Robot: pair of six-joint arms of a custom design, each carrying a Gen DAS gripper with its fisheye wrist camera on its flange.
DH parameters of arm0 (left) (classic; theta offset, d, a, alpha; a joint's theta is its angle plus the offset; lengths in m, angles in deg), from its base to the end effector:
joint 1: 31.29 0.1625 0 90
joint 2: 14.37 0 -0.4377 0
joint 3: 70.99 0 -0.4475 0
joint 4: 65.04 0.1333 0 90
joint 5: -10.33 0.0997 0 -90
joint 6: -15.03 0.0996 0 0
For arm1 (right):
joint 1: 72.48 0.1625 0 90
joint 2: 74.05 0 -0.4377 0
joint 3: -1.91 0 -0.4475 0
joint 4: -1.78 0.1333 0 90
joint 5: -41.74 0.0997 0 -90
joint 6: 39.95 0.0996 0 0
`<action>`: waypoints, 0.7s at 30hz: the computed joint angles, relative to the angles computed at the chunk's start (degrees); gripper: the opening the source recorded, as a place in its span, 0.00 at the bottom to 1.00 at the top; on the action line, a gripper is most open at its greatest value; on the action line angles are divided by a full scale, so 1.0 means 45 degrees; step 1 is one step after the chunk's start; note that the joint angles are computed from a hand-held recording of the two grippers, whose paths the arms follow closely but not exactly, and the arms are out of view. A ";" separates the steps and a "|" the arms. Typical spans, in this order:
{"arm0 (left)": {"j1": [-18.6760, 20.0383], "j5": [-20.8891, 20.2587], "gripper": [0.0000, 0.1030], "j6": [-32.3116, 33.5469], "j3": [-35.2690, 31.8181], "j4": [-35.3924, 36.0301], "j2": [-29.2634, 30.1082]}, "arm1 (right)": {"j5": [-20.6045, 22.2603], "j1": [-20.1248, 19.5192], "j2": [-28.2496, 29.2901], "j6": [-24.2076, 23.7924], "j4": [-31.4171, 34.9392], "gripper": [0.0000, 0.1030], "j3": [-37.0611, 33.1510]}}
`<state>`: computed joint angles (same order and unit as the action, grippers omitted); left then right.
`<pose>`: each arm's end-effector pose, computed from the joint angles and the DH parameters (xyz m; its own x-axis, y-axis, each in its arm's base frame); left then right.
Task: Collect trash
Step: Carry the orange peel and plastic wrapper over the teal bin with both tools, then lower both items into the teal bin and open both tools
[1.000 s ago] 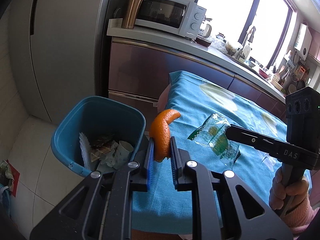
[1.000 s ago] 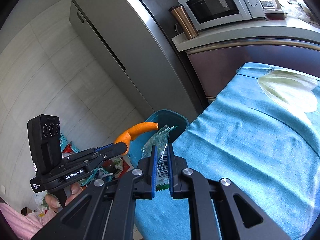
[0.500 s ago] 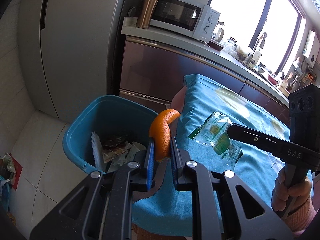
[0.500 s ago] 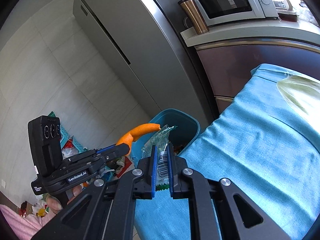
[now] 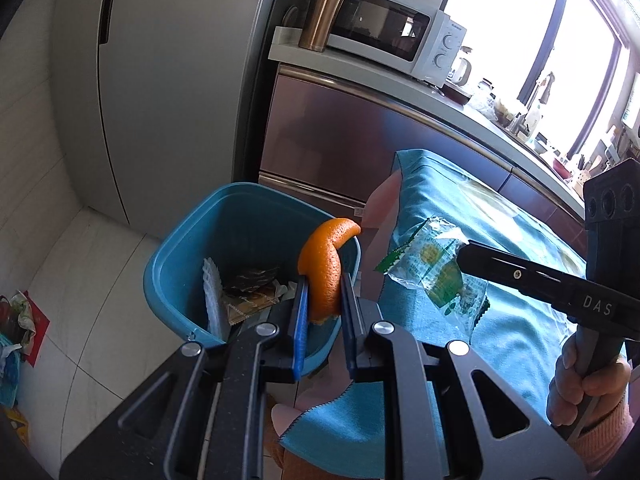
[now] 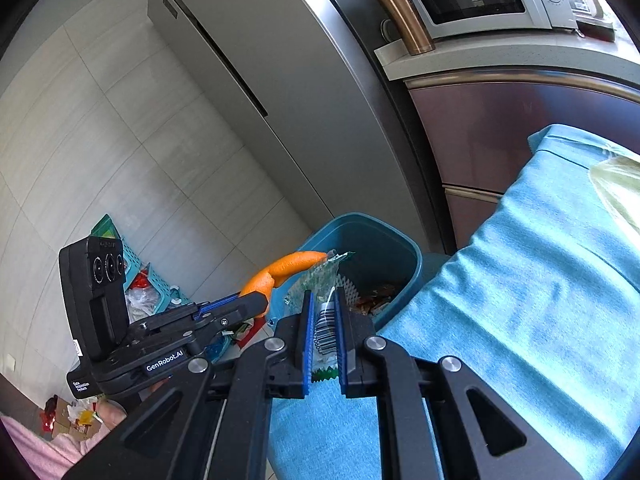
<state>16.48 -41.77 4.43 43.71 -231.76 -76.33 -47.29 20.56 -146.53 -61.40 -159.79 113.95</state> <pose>-0.2591 -0.5748 0.1614 -0.8522 0.2151 -0.4769 0.4653 0.7286 -0.5027 0.1674 -0.6061 0.2633 -0.9124 -0.3673 0.1805 -0.4068 0.7654 -0.4986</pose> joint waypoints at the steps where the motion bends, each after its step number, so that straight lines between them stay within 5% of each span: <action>1: 0.0015 0.0022 0.15 -0.0006 -0.0021 0.0003 0.0023 | -0.0019 0.0027 0.0072 0.0009 0.0013 0.08 -0.0064; 21: 0.0551 0.0321 0.15 -0.0319 -0.0445 0.0202 0.0414 | -0.0634 0.0254 0.1288 0.0088 0.0391 0.08 -0.1077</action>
